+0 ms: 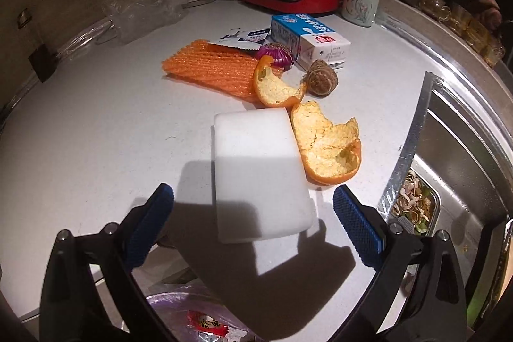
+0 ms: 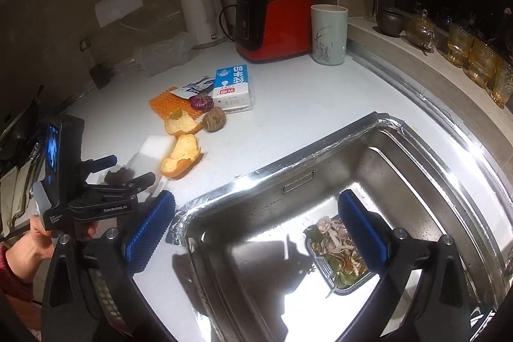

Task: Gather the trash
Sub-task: 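Return to the counter and grasp the white foam block with the left tool, then hold the foam block in the left tool while the right tool grasps an orange peel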

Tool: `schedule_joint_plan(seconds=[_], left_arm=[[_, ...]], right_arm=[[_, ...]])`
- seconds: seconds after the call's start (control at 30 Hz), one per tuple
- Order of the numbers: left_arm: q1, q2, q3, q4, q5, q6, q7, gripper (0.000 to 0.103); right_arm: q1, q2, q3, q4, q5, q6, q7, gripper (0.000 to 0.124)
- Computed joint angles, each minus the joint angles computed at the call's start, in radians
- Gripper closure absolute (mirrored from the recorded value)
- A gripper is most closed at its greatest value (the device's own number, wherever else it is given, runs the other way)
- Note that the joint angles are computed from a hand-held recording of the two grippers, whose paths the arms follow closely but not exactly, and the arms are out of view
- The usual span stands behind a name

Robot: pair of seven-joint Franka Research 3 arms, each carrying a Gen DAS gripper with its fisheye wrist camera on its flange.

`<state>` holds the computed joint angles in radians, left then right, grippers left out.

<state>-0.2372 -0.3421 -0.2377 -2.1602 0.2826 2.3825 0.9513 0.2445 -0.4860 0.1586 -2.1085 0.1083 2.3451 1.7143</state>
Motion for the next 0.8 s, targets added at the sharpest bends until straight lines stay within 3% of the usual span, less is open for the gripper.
schedule_joint_plan(seconds=[0.13,0.27,0.43,0.7,0.8], left_arm=[[0.008,0.034,-0.012,0.026,0.027,-0.033,-0.021,0.011],[0.006,0.049,-0.005,0.029,0.017,-0.023,-0.039,0.045],[0.001,0.049,0.006,0.048,-0.014,-0.047,-0.021,0.045],[0.009,-0.043,0.008,0.045,-0.009,-0.018,-0.017,0.046],[0.009,-0.092,0.002,0.039,0.002,-0.02,-0.018,0.045]], right_arm=[[0.018,0.058,-0.033,0.03,0.04,0.015,-0.061,0.023],[0.036,0.119,-0.053,0.07,0.084,0.031,-0.131,0.023],[0.059,0.19,-0.059,0.116,0.13,0.051,-0.214,0.023],[0.102,0.33,-0.05,0.203,0.206,0.048,-0.306,0.023],[0.108,0.392,-0.043,0.249,0.199,0.042,-0.308,0.029]])
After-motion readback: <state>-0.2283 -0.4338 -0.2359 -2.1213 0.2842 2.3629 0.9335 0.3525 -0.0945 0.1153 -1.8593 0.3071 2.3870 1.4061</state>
